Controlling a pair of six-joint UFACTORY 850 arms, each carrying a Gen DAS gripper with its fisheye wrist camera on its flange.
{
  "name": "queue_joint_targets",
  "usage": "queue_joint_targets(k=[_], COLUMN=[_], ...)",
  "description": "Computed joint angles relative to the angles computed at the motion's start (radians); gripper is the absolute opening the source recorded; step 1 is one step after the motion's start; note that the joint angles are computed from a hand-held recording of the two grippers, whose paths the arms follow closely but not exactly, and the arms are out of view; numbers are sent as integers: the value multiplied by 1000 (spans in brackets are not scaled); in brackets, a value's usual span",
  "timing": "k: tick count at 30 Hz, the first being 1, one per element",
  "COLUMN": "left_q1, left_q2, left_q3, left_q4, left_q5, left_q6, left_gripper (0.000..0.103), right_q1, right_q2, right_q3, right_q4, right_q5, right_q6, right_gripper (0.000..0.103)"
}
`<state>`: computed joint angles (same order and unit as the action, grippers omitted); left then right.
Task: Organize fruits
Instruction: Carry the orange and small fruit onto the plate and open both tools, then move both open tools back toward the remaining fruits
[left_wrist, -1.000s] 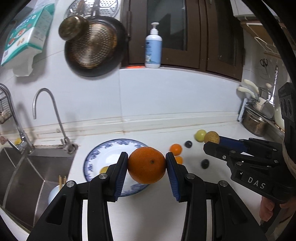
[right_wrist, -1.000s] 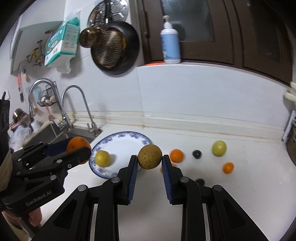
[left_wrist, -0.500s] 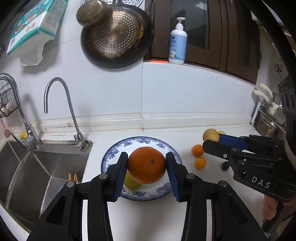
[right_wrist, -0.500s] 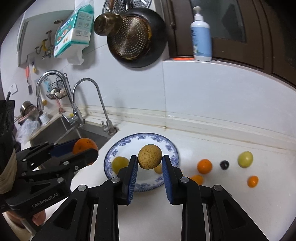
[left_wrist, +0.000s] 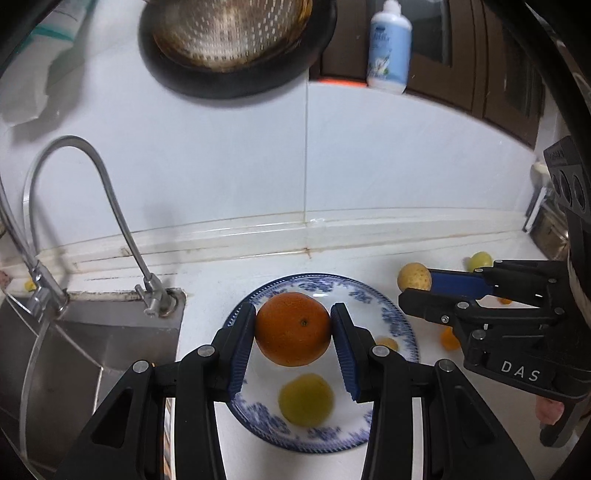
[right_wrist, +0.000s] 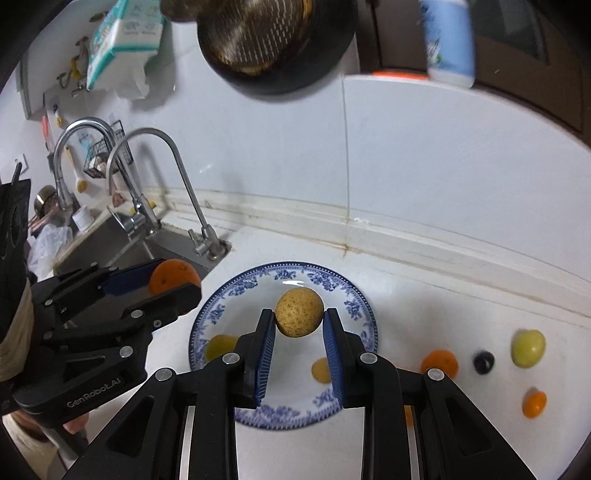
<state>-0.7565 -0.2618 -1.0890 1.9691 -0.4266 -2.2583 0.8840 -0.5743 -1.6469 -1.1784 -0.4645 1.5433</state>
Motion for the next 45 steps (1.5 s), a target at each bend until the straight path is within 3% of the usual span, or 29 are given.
queue_joint_targets(k=[8, 16, 27, 29, 31, 33, 36, 40, 45], left_q1=[56, 107, 129, 132, 130, 126, 115, 87, 31], left_q2=[-115, -203, -248, -244, -236, -219, -184, -122, -31], left_q3=[-120, -212, -259, -252, -241, -225, -194, -140, -52], left_q4=[-114, -492, -781, -747, -620, -547, -460, -357, -149], left_q5=[119, 228, 247, 253, 244, 226, 179, 92, 16], left_q6=[146, 542, 829, 794, 669, 598, 503, 399, 161], left_gripper=[41, 41, 41, 48, 56, 56, 56, 56, 61], right_q1=[-64, -100, -121, -121, -119, -114, -104, -76, -31], right_q2=[-108, -211, -274, -276, -272, -261, -231, -159, -57], right_q3=[-137, -265, -344, -343, -338, -322, -280, -184, -53], right_q4=[324, 572, 704, 692, 671, 632, 544, 320, 39], right_q5=[26, -9, -38, -38, -33, -27, -18, -23, -58], right_q6=[-332, -593, -711, -696, -674, -638, -558, -335, -54], right_gripper=[28, 28, 28, 28, 30, 39, 39, 39, 40])
